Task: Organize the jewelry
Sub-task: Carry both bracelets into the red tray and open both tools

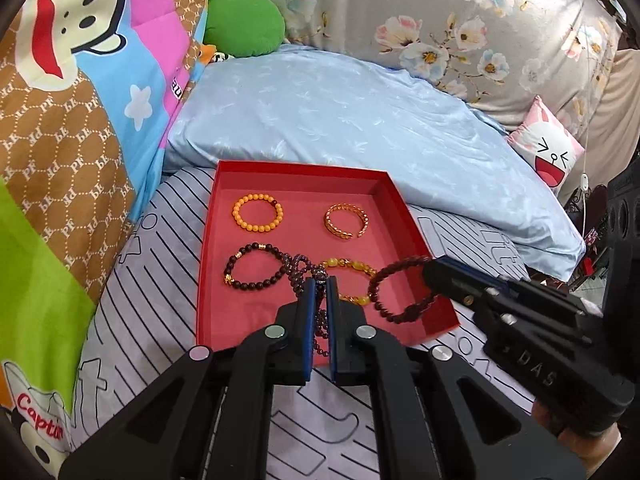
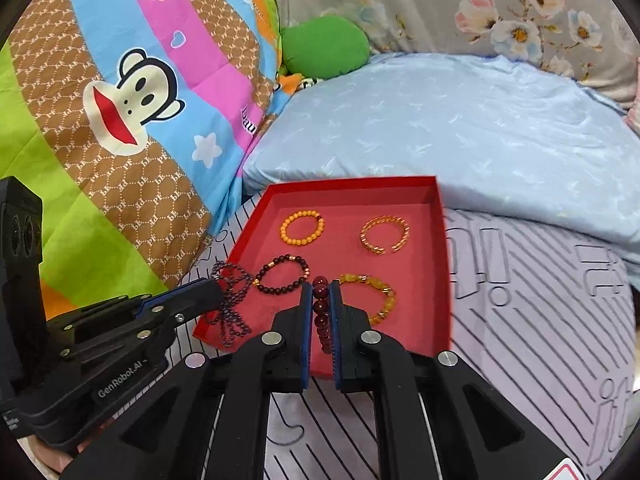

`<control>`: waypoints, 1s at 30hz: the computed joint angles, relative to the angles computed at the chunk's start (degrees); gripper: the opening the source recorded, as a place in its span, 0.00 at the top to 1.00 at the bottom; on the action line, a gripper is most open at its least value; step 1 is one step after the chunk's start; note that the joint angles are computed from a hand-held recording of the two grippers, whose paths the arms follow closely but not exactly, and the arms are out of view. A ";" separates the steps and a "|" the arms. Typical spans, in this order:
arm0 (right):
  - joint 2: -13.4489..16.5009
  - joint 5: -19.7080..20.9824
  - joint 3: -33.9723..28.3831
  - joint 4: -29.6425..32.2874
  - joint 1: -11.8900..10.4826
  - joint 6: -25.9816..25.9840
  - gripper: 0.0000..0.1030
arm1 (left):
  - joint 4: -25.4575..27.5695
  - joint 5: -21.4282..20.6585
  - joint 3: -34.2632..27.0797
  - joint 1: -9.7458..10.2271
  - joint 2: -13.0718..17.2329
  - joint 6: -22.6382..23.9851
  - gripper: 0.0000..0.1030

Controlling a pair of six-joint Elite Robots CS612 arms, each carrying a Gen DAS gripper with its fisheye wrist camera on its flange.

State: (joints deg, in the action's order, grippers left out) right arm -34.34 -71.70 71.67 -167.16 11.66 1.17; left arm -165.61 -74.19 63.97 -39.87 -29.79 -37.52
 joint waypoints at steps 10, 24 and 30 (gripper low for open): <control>4.70 -1.41 -5.15 9.86 0.55 -1.23 0.92 | 5.78 -2.54 -4.23 1.34 3.50 -0.88 0.95; 4.89 -5.88 -4.63 7.49 0.04 -1.75 0.81 | 8.66 -0.82 -6.08 1.47 5.11 -2.38 0.78; 3.56 -7.20 -2.59 3.76 0.06 -1.19 0.68 | 6.67 1.48 -4.20 1.20 3.85 -2.80 0.69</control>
State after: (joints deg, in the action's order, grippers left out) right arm -30.78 -78.90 69.08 -163.40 11.72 -0.02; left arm -158.94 -72.71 59.77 -38.67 -25.94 -40.33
